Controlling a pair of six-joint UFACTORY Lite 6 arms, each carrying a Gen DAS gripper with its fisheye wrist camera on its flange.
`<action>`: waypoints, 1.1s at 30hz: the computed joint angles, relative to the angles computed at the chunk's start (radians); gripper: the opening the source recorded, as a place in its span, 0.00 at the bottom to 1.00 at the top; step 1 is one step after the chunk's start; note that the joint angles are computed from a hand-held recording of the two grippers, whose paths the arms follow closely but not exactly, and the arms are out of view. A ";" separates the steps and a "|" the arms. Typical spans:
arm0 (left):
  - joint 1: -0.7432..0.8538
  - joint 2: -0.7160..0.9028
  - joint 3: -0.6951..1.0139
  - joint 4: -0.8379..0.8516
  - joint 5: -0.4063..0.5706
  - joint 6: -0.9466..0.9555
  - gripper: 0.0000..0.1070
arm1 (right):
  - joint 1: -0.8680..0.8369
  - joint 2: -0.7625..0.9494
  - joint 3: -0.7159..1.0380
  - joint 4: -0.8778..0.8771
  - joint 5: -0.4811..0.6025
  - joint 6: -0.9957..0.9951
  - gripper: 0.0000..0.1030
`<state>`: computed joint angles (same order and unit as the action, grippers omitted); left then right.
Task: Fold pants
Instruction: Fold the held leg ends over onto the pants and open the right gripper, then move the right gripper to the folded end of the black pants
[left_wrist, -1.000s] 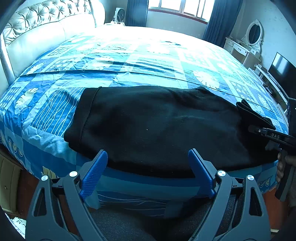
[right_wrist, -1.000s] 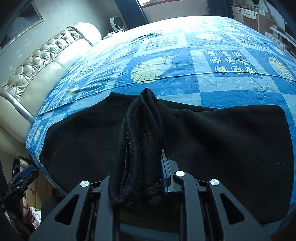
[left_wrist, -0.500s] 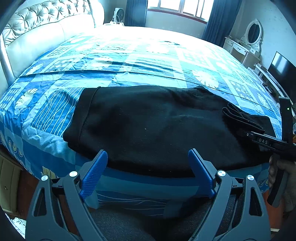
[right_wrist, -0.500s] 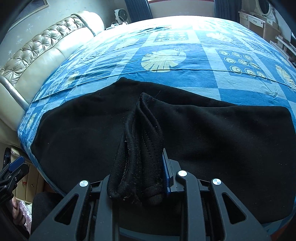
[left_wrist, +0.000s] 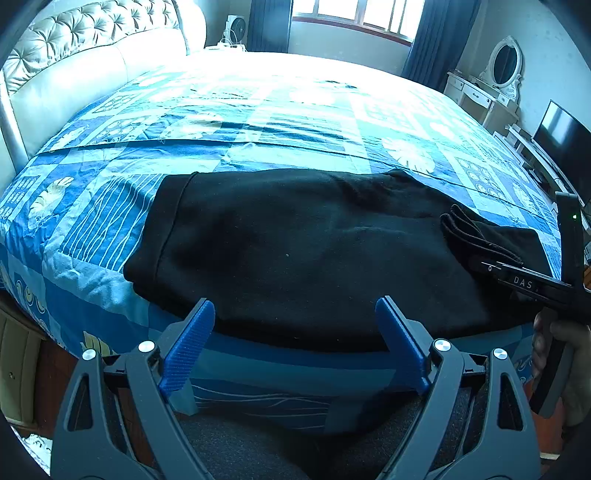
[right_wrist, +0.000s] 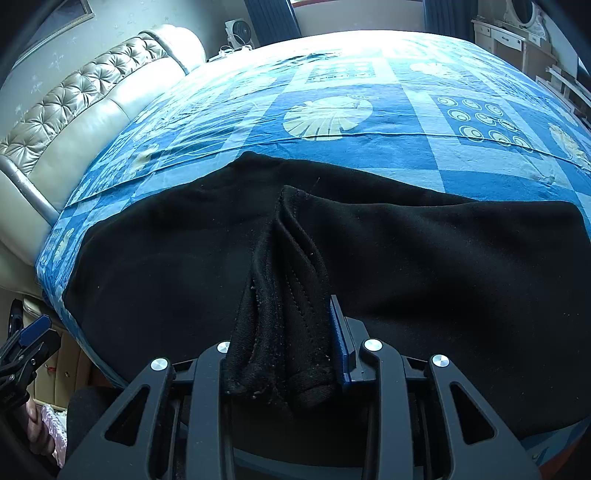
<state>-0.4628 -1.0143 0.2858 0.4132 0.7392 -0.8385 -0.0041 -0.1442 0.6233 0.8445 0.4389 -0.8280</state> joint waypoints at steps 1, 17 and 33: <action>-0.002 0.000 0.000 0.002 0.001 -0.003 0.83 | -0.003 -0.002 -0.002 0.015 0.009 -0.010 0.35; -0.076 0.011 0.002 0.070 0.024 -0.095 0.83 | 0.041 -0.049 -0.049 0.119 0.079 -0.053 0.46; -0.095 0.004 0.005 0.088 0.047 -0.114 0.83 | -0.237 -0.072 0.036 0.249 0.469 -0.314 0.72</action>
<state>-0.5582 -1.0103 0.2905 0.5011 0.7859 -0.9522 -0.2409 -0.2162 0.6596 1.0932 0.9084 -1.1423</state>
